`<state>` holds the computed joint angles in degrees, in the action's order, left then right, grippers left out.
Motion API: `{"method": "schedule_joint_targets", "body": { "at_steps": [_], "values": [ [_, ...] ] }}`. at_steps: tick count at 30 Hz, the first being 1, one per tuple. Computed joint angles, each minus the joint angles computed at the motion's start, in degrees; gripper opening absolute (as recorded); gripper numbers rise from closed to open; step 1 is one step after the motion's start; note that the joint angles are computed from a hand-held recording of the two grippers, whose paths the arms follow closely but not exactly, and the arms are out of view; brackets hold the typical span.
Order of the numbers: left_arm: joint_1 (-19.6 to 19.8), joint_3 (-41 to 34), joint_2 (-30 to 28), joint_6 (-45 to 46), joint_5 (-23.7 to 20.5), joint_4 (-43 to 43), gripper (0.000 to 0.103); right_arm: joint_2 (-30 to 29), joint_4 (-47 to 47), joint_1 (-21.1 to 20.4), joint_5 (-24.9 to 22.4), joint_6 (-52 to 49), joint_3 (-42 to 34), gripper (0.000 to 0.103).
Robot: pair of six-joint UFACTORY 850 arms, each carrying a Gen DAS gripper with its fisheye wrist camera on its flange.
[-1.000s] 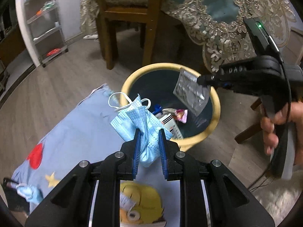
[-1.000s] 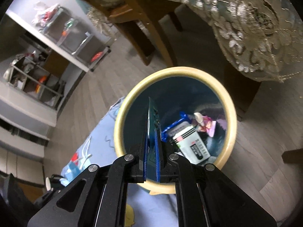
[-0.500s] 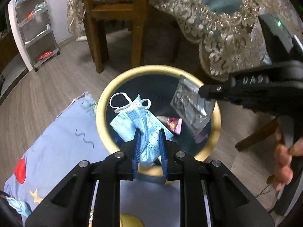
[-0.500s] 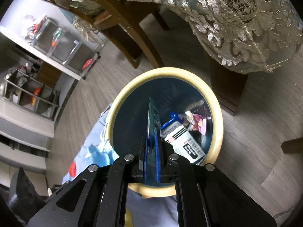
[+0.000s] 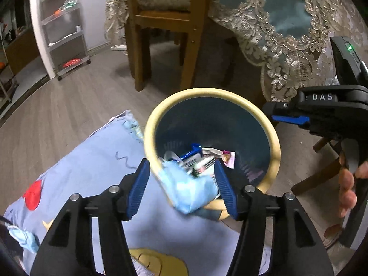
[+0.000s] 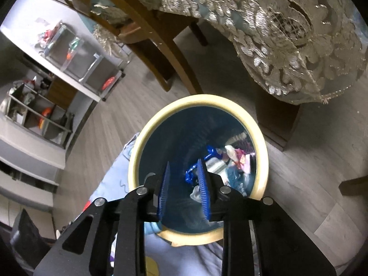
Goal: Collect trash
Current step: 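Withdraw both open tools from the bin back over the table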
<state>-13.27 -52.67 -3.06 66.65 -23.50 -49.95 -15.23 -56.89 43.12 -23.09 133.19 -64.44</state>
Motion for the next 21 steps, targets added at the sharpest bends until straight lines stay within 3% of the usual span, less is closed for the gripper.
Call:
{"method": "schedule_joint_targets", "body": {
  "at_steps": [6,14,21],
  "values": [
    [4.74,2.59,5.11,0.67,-1.84,1.65,0.064,-0.45,3.17,0.85,-1.24,-5.69,-2.1,0.041],
    [14.1,5.19,12.45,3.33,-5.75,2.35,0.08,-0.81,2.66,4.66,-5.34,-8.3,-6.16,0.076],
    [25.06,6.0,16.24,8.01,-9.54,3.01,0.086,-4.89,4.48,9.11,-9.36,-16.68,-13.76,0.085]
  ]
}}
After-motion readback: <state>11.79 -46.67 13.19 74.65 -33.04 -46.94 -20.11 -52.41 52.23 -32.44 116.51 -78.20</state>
